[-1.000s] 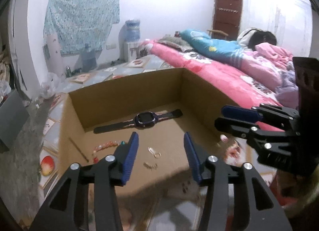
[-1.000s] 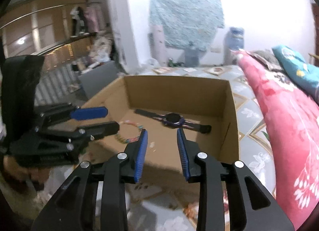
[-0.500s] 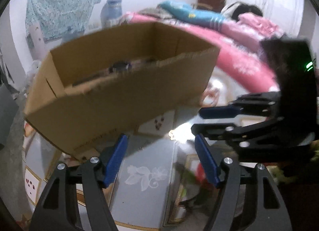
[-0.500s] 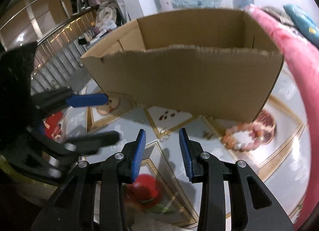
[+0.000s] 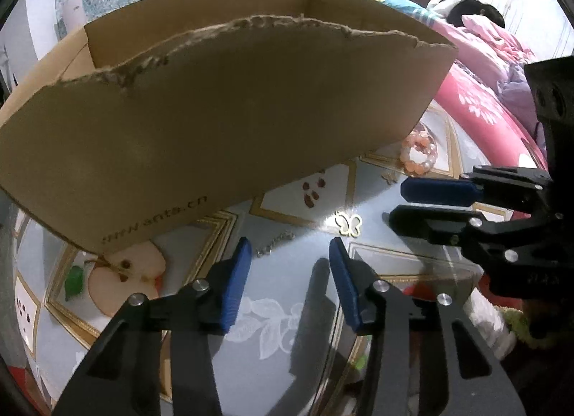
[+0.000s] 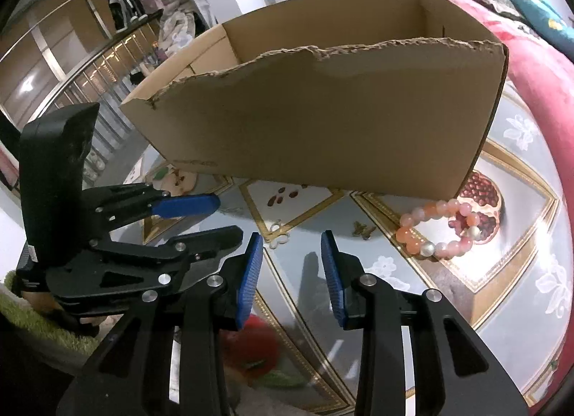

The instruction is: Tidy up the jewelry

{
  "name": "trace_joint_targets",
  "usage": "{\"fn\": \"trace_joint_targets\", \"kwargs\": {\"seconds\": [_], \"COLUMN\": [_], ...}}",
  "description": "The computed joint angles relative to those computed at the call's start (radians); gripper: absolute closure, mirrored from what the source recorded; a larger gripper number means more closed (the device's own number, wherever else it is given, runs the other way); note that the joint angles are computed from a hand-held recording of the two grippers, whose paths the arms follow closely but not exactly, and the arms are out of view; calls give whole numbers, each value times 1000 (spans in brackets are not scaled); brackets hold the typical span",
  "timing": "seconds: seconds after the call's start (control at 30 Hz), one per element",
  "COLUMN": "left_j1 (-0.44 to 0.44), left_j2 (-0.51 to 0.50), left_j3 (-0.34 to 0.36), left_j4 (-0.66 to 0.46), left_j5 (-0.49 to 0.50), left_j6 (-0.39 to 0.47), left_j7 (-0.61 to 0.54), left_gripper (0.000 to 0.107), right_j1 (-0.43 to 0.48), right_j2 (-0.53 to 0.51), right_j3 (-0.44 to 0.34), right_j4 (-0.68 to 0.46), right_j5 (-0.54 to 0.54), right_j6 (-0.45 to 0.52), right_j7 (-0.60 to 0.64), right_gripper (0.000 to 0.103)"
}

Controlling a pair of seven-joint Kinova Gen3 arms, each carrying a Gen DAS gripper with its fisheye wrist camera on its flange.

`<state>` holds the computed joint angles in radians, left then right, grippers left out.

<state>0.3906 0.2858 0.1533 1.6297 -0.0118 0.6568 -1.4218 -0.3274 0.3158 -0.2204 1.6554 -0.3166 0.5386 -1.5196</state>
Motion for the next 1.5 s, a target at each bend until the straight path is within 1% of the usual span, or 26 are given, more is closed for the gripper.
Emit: {"fn": "trace_joint_targets", "kwargs": {"seconds": [0.3, 0.37, 0.5, 0.6, 0.63, 0.7, 0.83, 0.93, 1.13, 1.37, 1.43, 1.5], "left_j1": [35, 45, 86, 115, 117, 118, 111, 98, 87, 72, 67, 61], "left_j2": [19, 23, 29, 32, 34, 35, 33, 27, -5, -28, -32, -35], "left_j3": [-13, -16, -36, -51, -52, -53, -46, -38, -45, -45, -44, -43], "left_j4": [-20, -24, -30, -31, -32, -31, -29, -22, 1, 22, 28, 32], "left_j5": [-53, -67, -135, -187, -196, -206, -210, -191, -188, -203, -206, -205], "left_j6": [-14, -16, -14, -13, -15, -18, -19, -26, -39, -41, -43, -43], "left_j7": [24, 33, 71, 111, 120, 134, 137, 134, 161, 192, 196, 197], "left_gripper": [83, 85, 90, 97, 101, 104, 104, 105, 105, 105, 105, 105], "right_j1": [19, 22, 26, 25, 26, 28, 33, 29, 23, -40, -64, -71], "right_j2": [-13, -13, -19, -24, -27, -35, -46, -58, -65, -61, -54, -45], "right_j3": [-2, -2, -4, -4, -4, -4, -8, -7, -15, -2, 13, 16], "right_j4": [23, 27, 37, 44, 48, 57, 72, 87, 98, 101, 96, 85], "right_j5": [-22, -26, -34, -36, -37, -39, -47, -43, -45, 48, 90, 109], "right_j6": [-11, -15, -20, -27, -31, -38, -51, -64, -83, -102, -102, -93], "right_j7": [9, 11, 17, 17, 18, 21, 30, 36, 61, 53, 37, 29], "right_gripper": [71, 72, 72, 72, 72, 72, 72, 72, 72, 72, 72, 72]}}
